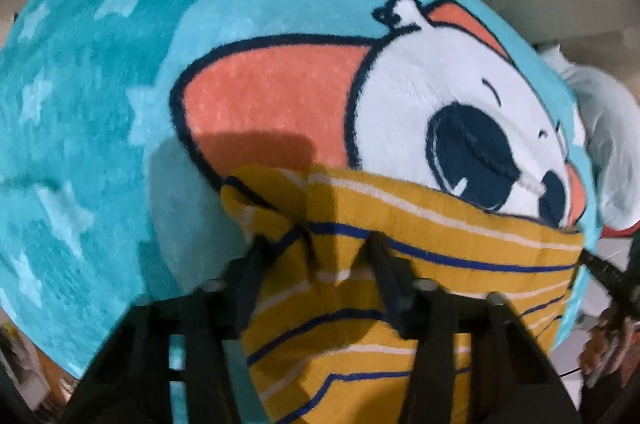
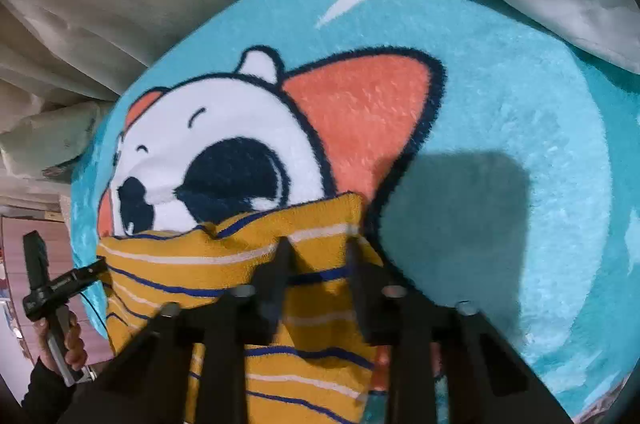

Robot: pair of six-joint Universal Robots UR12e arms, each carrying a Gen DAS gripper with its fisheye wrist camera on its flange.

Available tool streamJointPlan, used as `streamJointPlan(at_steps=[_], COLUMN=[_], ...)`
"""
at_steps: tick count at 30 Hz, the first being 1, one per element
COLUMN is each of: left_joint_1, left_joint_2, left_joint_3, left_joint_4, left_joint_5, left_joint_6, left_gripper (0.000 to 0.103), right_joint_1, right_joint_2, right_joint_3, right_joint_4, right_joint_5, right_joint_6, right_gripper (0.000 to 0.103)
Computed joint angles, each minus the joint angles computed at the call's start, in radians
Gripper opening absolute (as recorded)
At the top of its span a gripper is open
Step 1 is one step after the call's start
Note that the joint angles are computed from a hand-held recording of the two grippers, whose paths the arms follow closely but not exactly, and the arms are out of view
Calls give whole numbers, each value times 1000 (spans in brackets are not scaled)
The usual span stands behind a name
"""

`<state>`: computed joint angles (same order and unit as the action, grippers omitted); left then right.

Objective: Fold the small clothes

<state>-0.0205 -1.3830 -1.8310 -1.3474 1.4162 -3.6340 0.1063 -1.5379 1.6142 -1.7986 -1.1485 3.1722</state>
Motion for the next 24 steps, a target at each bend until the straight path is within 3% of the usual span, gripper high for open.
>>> streamJointPlan(at_steps=[2,6,10,11,13,14,15,17,18,19,22,24], left_joint_1=[-11,-14,-12,-12,-18,-20,-27,-44,-48,-50,-67,-81], left_joint_2=[7,51,20,16,15,24,44,72,93,120,172,193], left_joint_3=[16,19,-5,-9,2,5,2,4,-2,-15,-50,-76], left_joint_4=[-4,36,7,14,8,8,17,-10,-23,-31,-71,-99], left_joint_5=[22,55,64,61,82,93,122,161,155,130,44,-1], left_joint_6=[7,1,16,15,16,21,34,50,57,62,42,26], left_gripper=[14,13,15,20,34,46,51,56,62,64,66,66], right_joint_1=[13,7,19,31,27,27,20,7,-4,-13,-21,-13], right_joint_2=[3,-29,-15,-5,4,2,-17,-66,-106,-132,-204,-234], right_joint_3=[-15,-25,-18,-15,-18,-22,-19,7,33,52,107,142], right_joint_4=[7,-15,4,-2,13,17,9,-23,-39,-37,57,128], right_joint_5=[-37,-74,-128,-147,-115,-120,-113,-93,-78,-62,-22,-25], right_joint_6=[-11,15,7,1,2,10,20,38,44,38,-14,-33], right_gripper=[8,6,6,6,12,12,19,43,70,84,83,77])
